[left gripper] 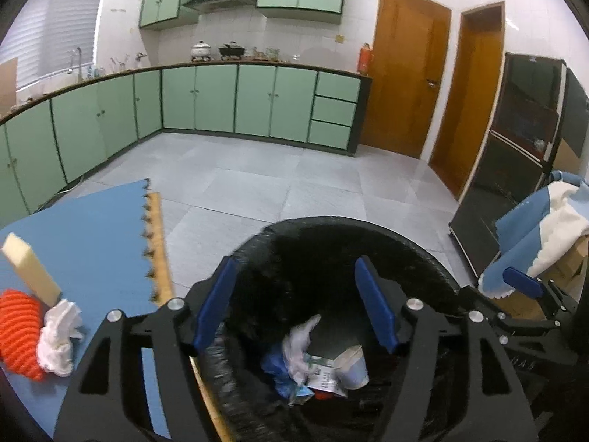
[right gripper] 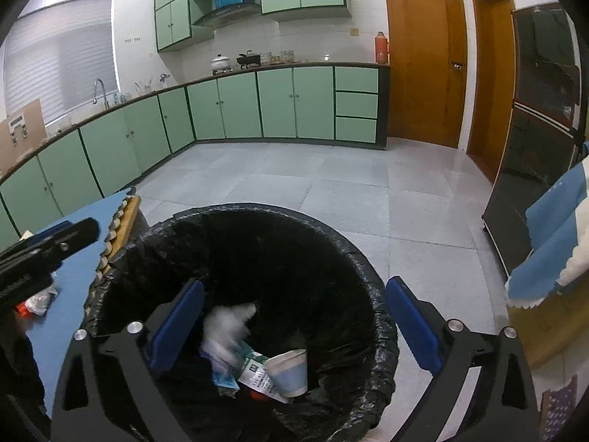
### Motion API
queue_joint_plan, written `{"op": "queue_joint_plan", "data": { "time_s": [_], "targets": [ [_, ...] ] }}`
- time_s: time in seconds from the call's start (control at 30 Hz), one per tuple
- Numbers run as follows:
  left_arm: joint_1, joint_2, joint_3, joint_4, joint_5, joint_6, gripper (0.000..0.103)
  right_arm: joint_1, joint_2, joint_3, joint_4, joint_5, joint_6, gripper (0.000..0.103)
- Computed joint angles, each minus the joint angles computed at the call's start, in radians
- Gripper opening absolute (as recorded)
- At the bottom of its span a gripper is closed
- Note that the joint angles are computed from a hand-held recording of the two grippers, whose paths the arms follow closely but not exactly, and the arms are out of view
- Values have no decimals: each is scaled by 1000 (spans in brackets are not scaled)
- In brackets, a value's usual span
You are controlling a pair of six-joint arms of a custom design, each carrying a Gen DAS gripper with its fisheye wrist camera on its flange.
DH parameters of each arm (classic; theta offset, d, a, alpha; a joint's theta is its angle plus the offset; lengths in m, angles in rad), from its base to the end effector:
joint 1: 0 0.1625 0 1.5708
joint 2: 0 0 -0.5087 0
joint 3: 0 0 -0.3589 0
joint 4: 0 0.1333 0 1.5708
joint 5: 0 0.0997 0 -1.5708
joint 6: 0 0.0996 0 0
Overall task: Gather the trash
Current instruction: 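Carry the tissue and paper cup over the bin and open both grippers, then grasp the white tissue with the right gripper while the left tool returns to the mat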
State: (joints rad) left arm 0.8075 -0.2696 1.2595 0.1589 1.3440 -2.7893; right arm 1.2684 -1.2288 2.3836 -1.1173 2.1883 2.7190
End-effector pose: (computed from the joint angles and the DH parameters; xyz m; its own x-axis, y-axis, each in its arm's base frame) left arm -0.3272 -0.5672 -0.1314 -0.5030 0.7972 -0.3339 0.8568 0.4092 -0.3137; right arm -0.0449 -0.3977 0.2108 -0.5573 0.7105 0.4296 -0.2384 0.3588 -0.9025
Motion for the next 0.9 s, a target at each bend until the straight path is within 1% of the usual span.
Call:
{"op": "queue_joint_plan", "data": {
  "time_s": [0.13,0.3,0.47,0.63,0.7,0.83,0.9],
  "targets": [
    [21,-56,64,-58,-40,31,72,28,10,-11,4,-7,-2,97],
    [65,-139,155,-146,-112,85,74,112,62,-78,49,0,-31,97],
    [121,-211,215,-221,-193,132,75,180,135,-168,124,-27,-58,97],
    [168,-261,230,-258,-266,151,75,237,229,-283,213,-57,-71,97],
    [190,-280,232,-276,-291,164,75,257,268,-333,241,-69,-92,97],
    [226,-300,212,-281,-324,169,75,286,349,-449,327,-98,-104,97],
    [238,-308,208,-287,-335,174,75,294,384,-499,355,-98,-106,97]
  ]
}}
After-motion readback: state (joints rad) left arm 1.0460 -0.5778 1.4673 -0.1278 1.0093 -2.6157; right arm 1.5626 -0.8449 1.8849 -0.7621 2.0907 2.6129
